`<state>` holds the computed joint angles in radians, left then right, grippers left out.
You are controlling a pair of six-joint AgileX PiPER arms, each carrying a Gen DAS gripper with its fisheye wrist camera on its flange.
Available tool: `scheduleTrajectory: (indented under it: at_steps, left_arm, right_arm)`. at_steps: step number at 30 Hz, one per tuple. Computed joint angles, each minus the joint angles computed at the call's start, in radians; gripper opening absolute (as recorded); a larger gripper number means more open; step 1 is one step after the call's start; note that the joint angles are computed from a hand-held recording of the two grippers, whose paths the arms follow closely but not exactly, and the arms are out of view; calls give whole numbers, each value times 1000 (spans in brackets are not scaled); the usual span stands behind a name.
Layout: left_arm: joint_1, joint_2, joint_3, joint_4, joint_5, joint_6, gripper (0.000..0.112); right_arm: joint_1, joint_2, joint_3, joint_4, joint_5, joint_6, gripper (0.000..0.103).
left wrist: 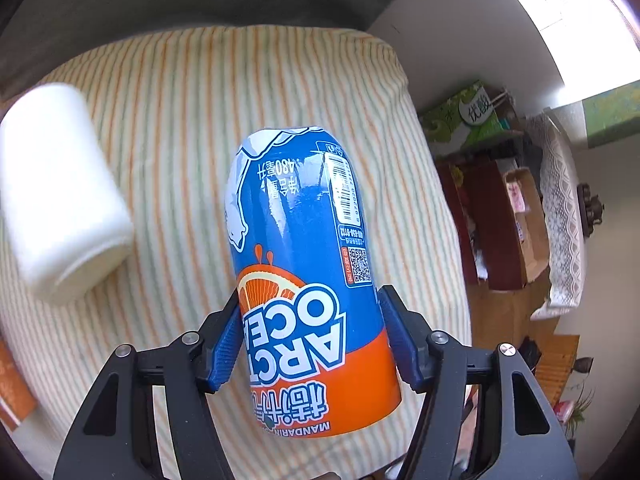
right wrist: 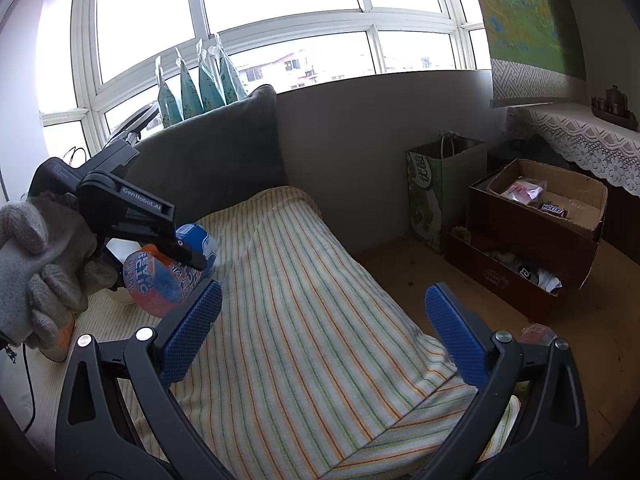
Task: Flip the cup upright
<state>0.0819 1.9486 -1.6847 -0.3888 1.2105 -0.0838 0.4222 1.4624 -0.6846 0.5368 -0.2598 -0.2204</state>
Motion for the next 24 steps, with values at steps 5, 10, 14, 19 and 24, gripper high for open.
scheduleTrajectory:
  at_steps: [5, 10, 14, 19, 24]
  left_arm:
    - [37, -90, 129, 8, 0, 79, 64]
    - [108, -180, 266, 13, 0, 162, 64]
    - [171, -227, 345, 23, -8, 218, 64]
    - [226, -255, 378, 2, -19, 277, 66]
    - [250, -279, 406, 0, -32, 341, 78]
  right_arm:
    - [32, -20, 5, 95, -3, -100, 103]
    - [69, -19, -7, 152, -4, -160, 103]
    - [111, -6, -28, 193, -1, -210, 103]
    - [163, 9, -60, 255, 9, -299, 103]
    - [194, 20, -98, 249, 36, -367, 103]
